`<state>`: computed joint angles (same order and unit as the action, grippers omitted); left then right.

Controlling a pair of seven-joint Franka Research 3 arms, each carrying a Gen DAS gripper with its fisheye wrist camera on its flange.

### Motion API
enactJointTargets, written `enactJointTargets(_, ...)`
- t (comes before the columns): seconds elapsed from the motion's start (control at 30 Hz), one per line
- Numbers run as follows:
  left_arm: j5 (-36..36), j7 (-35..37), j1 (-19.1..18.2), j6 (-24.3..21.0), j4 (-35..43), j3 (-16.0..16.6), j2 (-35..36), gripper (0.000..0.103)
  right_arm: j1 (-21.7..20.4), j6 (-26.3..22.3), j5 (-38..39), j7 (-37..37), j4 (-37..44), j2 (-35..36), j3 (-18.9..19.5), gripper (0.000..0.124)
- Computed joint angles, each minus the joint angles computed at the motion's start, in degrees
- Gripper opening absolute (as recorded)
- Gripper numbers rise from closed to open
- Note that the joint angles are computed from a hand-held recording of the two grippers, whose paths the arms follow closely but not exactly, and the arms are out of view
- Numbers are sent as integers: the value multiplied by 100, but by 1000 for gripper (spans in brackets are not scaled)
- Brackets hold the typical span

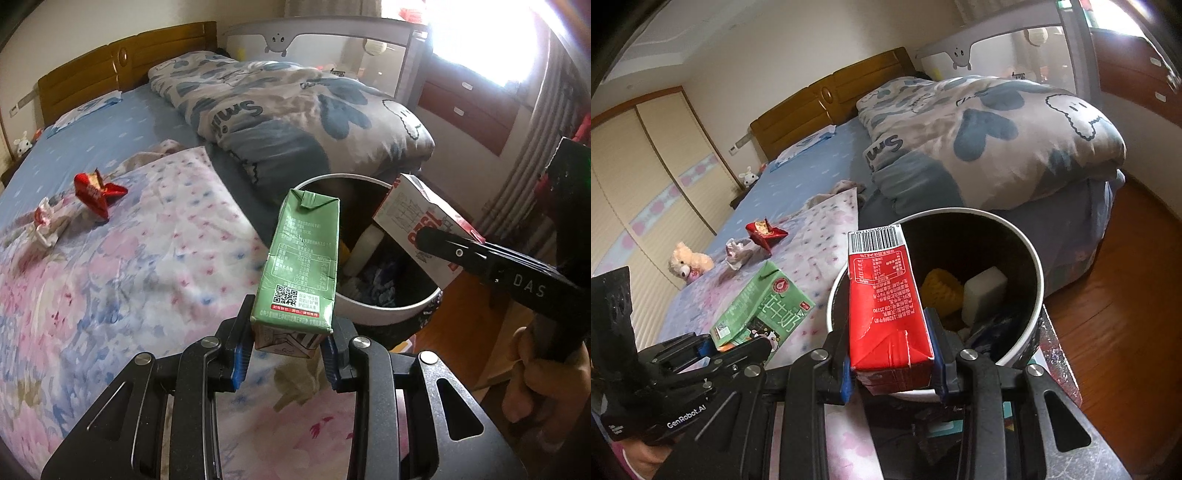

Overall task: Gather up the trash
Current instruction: 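Carry the green carton and red carton over the bin with both tools, then open both tools to drop the green and red cartons into the bin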

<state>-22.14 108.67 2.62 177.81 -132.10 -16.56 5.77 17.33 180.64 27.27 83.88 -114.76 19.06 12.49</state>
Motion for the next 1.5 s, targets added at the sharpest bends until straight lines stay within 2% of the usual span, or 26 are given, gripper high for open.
enactJointTargets(0.53,843,-617,28,-215,645,-54,490,30,386,-360,-592,488,383,219,-703,32)
enactJointTargets(0.87,1621,-1195,-49,-365,983,37,785,30,380,-564,-861,681,557,342,-819,32)
enactJointTargets(1.5,1955,-1430,36,-576,1301,-58,1048,30,298,-876,-1007,729,892,578,-814,32)
